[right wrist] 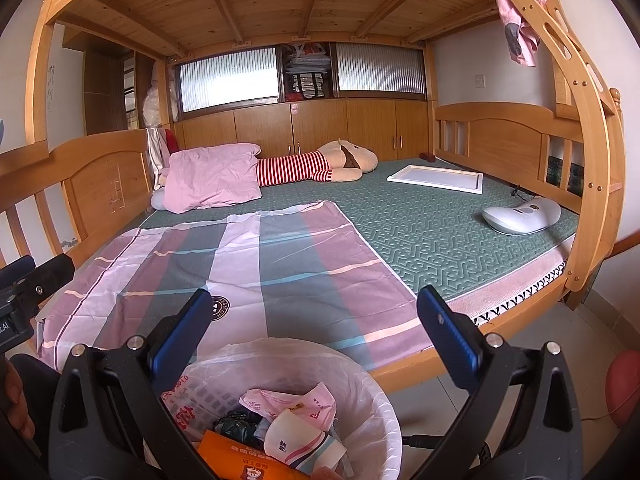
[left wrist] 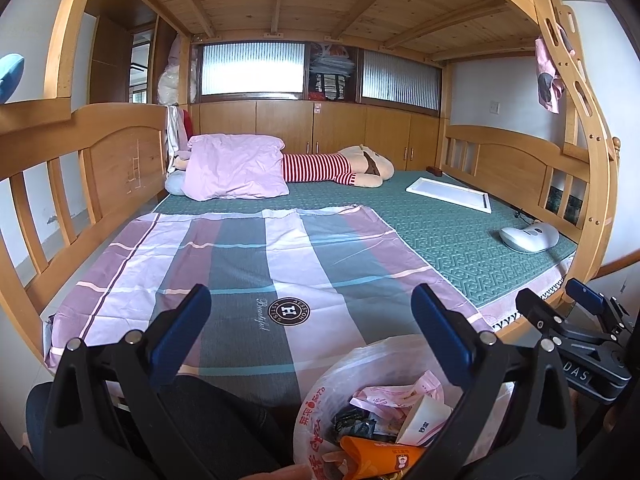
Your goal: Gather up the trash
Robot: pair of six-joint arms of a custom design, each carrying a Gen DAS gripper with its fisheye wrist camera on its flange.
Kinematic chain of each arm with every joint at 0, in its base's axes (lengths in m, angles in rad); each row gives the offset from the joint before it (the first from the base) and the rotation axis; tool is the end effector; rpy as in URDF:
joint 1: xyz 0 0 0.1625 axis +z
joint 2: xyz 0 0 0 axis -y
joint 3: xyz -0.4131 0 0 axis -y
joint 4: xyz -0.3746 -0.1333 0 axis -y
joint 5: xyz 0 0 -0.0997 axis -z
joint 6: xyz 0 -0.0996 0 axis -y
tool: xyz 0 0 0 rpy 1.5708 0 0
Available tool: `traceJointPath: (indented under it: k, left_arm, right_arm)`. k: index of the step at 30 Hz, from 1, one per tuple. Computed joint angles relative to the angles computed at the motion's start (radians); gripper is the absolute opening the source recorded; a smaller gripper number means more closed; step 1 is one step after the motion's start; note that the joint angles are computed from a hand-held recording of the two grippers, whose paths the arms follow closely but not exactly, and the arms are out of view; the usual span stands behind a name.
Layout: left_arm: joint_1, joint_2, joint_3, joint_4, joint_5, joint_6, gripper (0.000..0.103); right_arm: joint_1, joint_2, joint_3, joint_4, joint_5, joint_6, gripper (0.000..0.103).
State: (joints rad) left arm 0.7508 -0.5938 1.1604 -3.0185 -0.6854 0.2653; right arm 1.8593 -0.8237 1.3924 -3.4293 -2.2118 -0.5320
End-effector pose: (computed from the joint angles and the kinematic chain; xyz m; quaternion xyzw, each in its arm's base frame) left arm -0.4198 -0.6795 0.2294 0.2656 0.7942 -0.4767 0.2672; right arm 0.2701 -0.6508 0.3375 0.1288 -0.7711 0.5357 0.3192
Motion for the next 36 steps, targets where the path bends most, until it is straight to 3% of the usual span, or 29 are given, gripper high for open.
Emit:
traceJointPath:
  k: [36]
  left_arm:
    - [0.001,0.003,-0.005,0.033,0.010,-0.022,0.100]
  right_arm:
    - [-0.006,-0.014,0.019,0.037,0.010,0.046,0.100]
